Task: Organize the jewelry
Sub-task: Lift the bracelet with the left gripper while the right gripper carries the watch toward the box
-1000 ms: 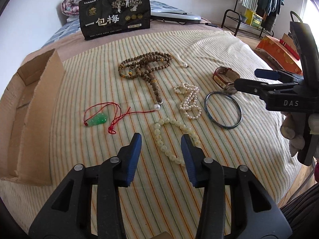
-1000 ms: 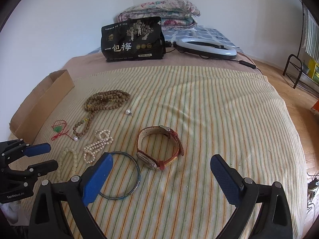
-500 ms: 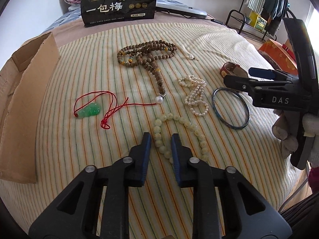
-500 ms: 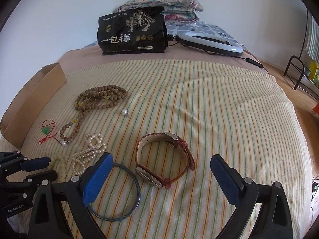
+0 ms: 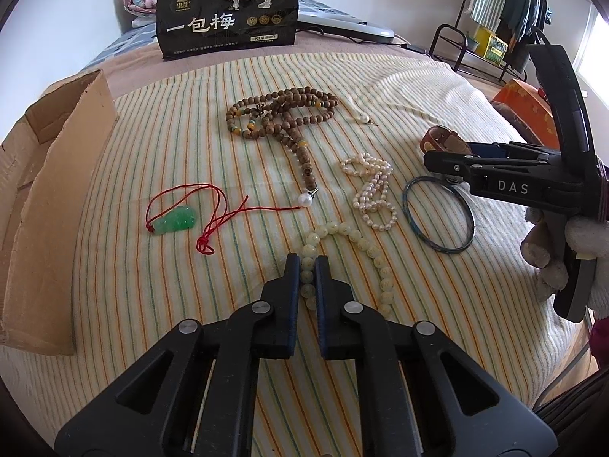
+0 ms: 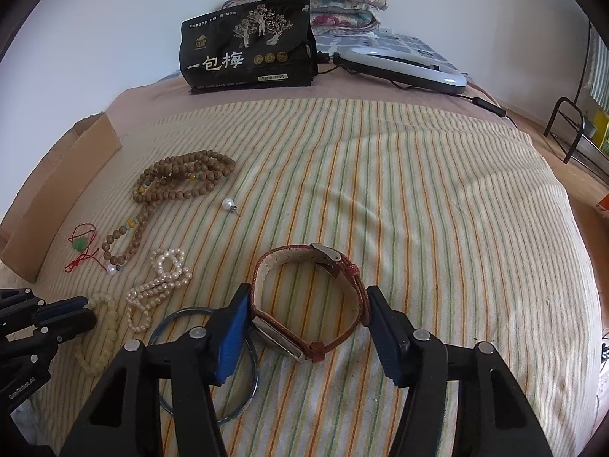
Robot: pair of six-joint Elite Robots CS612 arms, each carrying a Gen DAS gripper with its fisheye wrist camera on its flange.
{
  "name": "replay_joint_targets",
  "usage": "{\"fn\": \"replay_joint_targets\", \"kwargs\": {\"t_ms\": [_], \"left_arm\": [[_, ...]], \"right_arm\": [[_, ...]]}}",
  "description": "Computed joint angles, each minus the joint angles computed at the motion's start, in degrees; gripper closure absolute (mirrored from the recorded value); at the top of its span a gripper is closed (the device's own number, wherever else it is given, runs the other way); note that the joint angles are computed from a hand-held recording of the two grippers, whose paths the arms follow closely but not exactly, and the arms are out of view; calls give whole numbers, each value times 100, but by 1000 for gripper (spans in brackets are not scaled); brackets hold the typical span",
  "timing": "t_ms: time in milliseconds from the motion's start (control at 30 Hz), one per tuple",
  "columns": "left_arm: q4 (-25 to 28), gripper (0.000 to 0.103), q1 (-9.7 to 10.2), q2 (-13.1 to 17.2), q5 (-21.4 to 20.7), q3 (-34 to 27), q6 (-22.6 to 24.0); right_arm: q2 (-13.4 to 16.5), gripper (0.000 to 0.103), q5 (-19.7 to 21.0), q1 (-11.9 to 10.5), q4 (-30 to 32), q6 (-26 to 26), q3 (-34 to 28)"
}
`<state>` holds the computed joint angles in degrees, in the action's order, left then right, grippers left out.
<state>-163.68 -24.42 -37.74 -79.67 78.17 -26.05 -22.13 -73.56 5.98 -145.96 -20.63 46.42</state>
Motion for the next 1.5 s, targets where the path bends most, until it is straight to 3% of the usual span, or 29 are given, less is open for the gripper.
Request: {"fn": "replay_joint_targets", "kwargs": {"t_ms": [800, 1500], "left_arm": [[-851, 98, -115, -435, 548, 510, 174], [-1571, 98, -81, -1048, 1363, 1268, 110]], "right_arm": [[-568, 44, 299, -93, -680, 213, 772], [-1004, 44, 710, 161, -1110, -77, 1211]]}}
